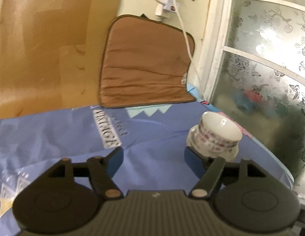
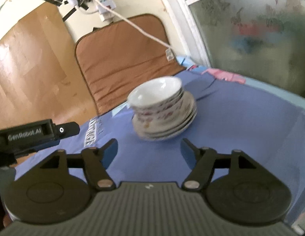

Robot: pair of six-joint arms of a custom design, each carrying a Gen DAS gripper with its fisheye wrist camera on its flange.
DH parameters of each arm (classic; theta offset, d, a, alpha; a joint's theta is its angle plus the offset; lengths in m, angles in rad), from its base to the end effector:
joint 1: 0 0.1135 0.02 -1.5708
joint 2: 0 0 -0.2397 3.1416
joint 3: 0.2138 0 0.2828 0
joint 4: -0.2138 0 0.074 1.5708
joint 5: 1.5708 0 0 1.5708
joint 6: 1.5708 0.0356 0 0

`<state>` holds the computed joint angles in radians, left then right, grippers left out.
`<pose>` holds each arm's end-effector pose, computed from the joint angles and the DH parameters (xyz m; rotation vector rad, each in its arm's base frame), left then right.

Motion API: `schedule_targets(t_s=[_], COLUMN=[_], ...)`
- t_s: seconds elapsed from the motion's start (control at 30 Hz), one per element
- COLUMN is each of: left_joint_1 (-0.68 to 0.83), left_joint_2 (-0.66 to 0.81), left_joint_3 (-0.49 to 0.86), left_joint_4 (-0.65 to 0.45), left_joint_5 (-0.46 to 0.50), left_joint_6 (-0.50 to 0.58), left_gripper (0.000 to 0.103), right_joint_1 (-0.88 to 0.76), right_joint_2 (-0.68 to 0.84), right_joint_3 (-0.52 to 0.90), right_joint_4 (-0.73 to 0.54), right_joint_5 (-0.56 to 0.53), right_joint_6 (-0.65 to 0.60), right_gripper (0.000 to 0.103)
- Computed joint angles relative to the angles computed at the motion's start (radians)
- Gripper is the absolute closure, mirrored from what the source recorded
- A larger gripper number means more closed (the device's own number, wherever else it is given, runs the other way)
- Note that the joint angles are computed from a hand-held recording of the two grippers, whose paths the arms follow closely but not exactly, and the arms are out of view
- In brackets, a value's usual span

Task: Organize plates and bowls

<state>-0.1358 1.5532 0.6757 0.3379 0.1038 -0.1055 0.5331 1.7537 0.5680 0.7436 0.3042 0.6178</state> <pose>0.3289 -0.0487 0.1227 0.0944 2.1153 -0.2535 0.2815 0.1537 0.0694 0.2797 1.9982 0.4336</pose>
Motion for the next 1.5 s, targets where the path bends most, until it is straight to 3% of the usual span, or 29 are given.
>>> schedule_targets(t_s=[0.1, 0.23, 0.33, 0.5, 0.73, 1.1, 1.5], left_joint_1=[0.026, 0.045, 0.073, 0.077, 0.114, 0.089, 0.063], left_joint_2=[-0.058, -0.138, -0.189, -0.234, -0.246, -0.236, -0.189], left_joint_3=[-0.064, -0.137, -0.175, -0.21, -0.244, -0.273, -0.255], left_joint_4=[0.007, 0.005, -0.013, -0.058, -0.042, 0.017, 0.007], left_joint_5=[0.007, -0.026, -0.005, -0.051, -0.051, -0.139, -0.154], left_joint_6=[0.027, 0.043, 0.044, 0.079, 0.063, 0.062, 0.1], left_gripper=[0.012, 0.0, 0.0, 0.0, 0.0, 0.0, 0.0], right_joint_1=[0.048, 0.107, 0.139, 0.185, 0.214, 0.207, 0.184], right_joint_2=[-0.03, -0.061, -0.078, -0.074, -0.063, -0.061, -0.039], right_joint_3=[-0.005, -0.021, -0.029, -0.027, -0.019, -0.023, -0.018], right_joint_4=[-0.031, -0.065, -0.092, -0.096, -0.089, -0.081, -0.076], right_joint_5=[0.051, 0.112, 0.129, 0.169, 0.199, 0.185, 0.154], right_joint_6=[-0.005, 0.012, 0.045, 0.058, 0.055, 0.077, 0.11], right_gripper=[0.017, 0.012, 0.011, 0.011, 0.011, 0.011, 0.011])
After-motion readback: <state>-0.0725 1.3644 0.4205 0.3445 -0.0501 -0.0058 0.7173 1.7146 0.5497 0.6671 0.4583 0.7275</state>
